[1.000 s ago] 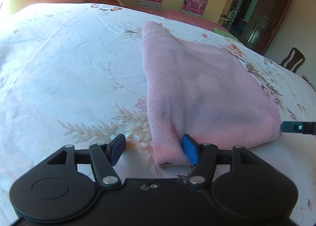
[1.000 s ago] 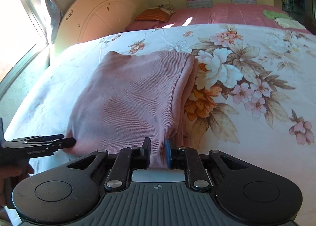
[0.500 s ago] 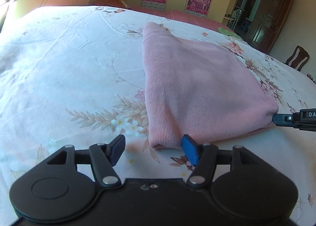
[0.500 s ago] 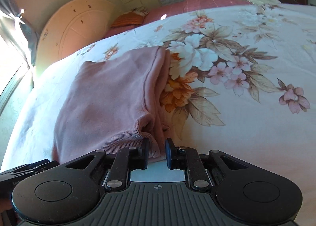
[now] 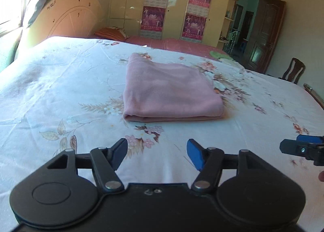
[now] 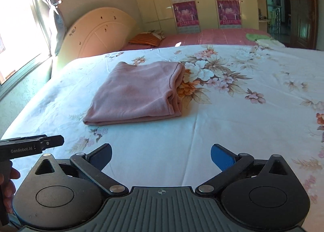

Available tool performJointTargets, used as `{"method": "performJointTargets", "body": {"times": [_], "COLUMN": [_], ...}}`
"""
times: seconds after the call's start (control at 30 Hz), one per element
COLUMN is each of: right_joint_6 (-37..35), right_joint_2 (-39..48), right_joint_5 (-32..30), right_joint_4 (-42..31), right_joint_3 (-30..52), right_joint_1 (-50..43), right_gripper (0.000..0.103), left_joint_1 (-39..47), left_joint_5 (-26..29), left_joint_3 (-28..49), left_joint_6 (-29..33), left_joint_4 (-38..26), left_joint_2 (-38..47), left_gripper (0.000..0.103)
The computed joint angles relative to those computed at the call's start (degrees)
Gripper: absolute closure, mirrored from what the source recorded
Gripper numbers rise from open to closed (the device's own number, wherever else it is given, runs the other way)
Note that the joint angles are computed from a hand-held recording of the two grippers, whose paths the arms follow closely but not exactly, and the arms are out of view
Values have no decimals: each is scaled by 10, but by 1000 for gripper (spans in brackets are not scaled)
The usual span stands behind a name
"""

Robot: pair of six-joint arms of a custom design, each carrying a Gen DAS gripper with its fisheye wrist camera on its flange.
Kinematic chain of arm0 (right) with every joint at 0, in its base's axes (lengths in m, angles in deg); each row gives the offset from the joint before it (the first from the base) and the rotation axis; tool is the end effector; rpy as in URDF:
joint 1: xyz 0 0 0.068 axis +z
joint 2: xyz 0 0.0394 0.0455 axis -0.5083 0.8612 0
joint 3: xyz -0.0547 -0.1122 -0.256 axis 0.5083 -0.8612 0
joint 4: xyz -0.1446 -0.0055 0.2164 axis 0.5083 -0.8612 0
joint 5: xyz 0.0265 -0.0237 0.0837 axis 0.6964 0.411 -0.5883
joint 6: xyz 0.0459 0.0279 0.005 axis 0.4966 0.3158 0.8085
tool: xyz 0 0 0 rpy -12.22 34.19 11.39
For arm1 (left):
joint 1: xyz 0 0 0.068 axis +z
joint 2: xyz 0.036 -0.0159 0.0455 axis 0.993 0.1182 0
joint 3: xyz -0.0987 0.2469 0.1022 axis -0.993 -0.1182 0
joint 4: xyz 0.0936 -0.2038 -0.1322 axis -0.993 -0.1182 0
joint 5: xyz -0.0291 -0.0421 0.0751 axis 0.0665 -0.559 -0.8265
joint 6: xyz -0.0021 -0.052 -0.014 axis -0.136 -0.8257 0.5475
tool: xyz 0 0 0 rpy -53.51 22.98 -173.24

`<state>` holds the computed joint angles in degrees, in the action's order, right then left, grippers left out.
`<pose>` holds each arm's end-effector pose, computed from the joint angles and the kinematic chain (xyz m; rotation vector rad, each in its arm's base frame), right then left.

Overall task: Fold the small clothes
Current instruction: 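Open both tools and lift them away from the folded sweatshirt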

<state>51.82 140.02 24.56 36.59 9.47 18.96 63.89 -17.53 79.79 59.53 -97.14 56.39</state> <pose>0.1824 0.1918 0.2641 -0.0466 2.2252 0.3647 0.2800 -0.0954 0.2778 0.1134 2.2633 -0.2078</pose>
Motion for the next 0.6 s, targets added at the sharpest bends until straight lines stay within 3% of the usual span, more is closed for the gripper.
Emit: {"method": "performJointTargets", "body": {"times": [0.1,0.17,0.23,0.33,0.47,0.6], "right_joint_6": [50,97,146,221,305,352], "right_joint_2": [-47,-69,-83,-85,-76,-56], "right_joint_5": [95,140,187,243,283,299], "right_joint_4": [-73,-135,-194,-277,-358,-407], "right_joint_3": [7,22,37,62,89,111], "right_joint_1": [90,145,202,278,345,375], "right_gripper": [0,0,0,0,0,0], "left_joint_1": [-45,-86,-132,-176,-241,-273], "left_joint_5": [-40,-87,-143,-165,-225,-249], "left_joint_3": [-27,-51,-56,-48,-43,-38], "left_joint_6": [-19,-42,-67,-102,-122,-135], "left_joint_4": [-41,-59,-91,-155,-193,-212], "left_joint_2": [-76,-135,-171,-208,-237,-255], "left_gripper": [28,8,4,3,2,2]}}
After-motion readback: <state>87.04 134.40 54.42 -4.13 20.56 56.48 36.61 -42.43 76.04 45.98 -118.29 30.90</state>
